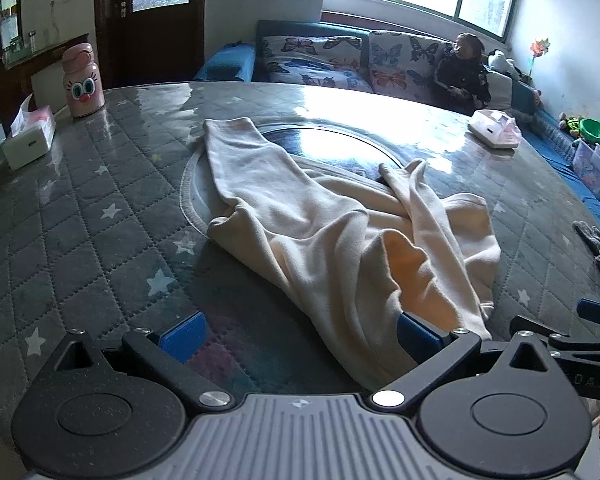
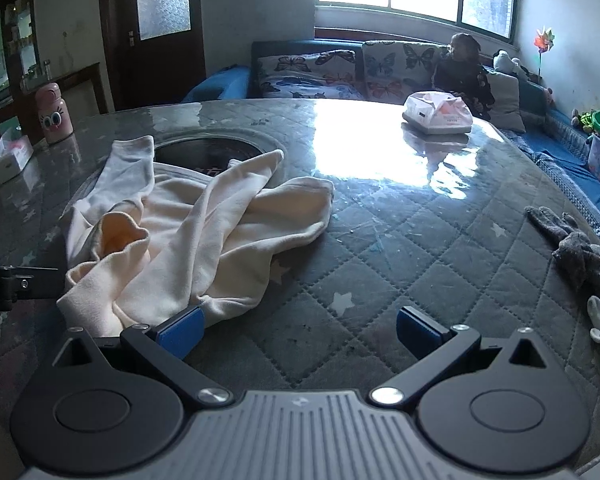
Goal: Fold clothes
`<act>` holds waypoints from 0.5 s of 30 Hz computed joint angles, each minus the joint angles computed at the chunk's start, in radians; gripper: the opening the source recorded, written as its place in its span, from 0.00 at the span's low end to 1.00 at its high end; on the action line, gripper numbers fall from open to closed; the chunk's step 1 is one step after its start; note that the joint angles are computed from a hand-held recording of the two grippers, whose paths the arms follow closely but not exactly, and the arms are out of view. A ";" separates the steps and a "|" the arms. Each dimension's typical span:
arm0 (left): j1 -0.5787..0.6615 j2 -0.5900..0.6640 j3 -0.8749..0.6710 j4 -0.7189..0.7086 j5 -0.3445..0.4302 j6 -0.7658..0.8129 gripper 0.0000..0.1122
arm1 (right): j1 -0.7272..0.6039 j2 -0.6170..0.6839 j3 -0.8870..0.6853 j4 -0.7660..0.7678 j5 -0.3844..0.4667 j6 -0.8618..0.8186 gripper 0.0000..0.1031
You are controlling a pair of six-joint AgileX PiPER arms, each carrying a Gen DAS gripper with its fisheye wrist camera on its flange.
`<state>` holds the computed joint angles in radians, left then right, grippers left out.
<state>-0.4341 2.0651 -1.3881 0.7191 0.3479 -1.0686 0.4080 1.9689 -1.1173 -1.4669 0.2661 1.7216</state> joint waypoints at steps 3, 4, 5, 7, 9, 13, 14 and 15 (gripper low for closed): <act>-0.002 -0.012 0.019 0.013 -0.014 -0.011 0.92 | 0.014 -0.012 0.015 -0.040 0.018 0.039 1.00; -0.002 -0.017 0.027 0.020 -0.020 -0.021 0.92 | 0.019 -0.017 0.022 -0.059 0.025 0.057 1.00; -0.002 -0.021 0.035 0.028 -0.026 -0.030 0.92 | 0.023 -0.023 0.030 -0.077 0.031 0.077 1.00; -0.002 -0.034 0.056 0.046 -0.043 -0.052 0.92 | 0.028 -0.035 0.047 -0.121 0.036 0.127 1.00; -0.003 -0.046 0.076 0.075 -0.056 -0.083 0.92 | 0.035 -0.047 0.064 -0.155 0.044 0.167 1.00; -0.007 -0.068 0.112 0.113 -0.076 -0.126 0.92 | 0.050 -0.070 0.097 -0.210 0.064 0.230 1.00; -0.009 -0.070 0.116 0.117 -0.077 -0.131 0.92 | 0.052 -0.076 0.105 -0.224 0.068 0.246 1.00; -0.011 -0.072 0.118 0.120 -0.075 -0.134 0.92 | 0.055 -0.081 0.112 -0.237 0.071 0.260 1.00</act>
<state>-0.4455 1.9926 -1.2700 0.8392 0.2730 -1.2029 0.4628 1.8874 -1.0050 -1.7036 0.3371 1.9816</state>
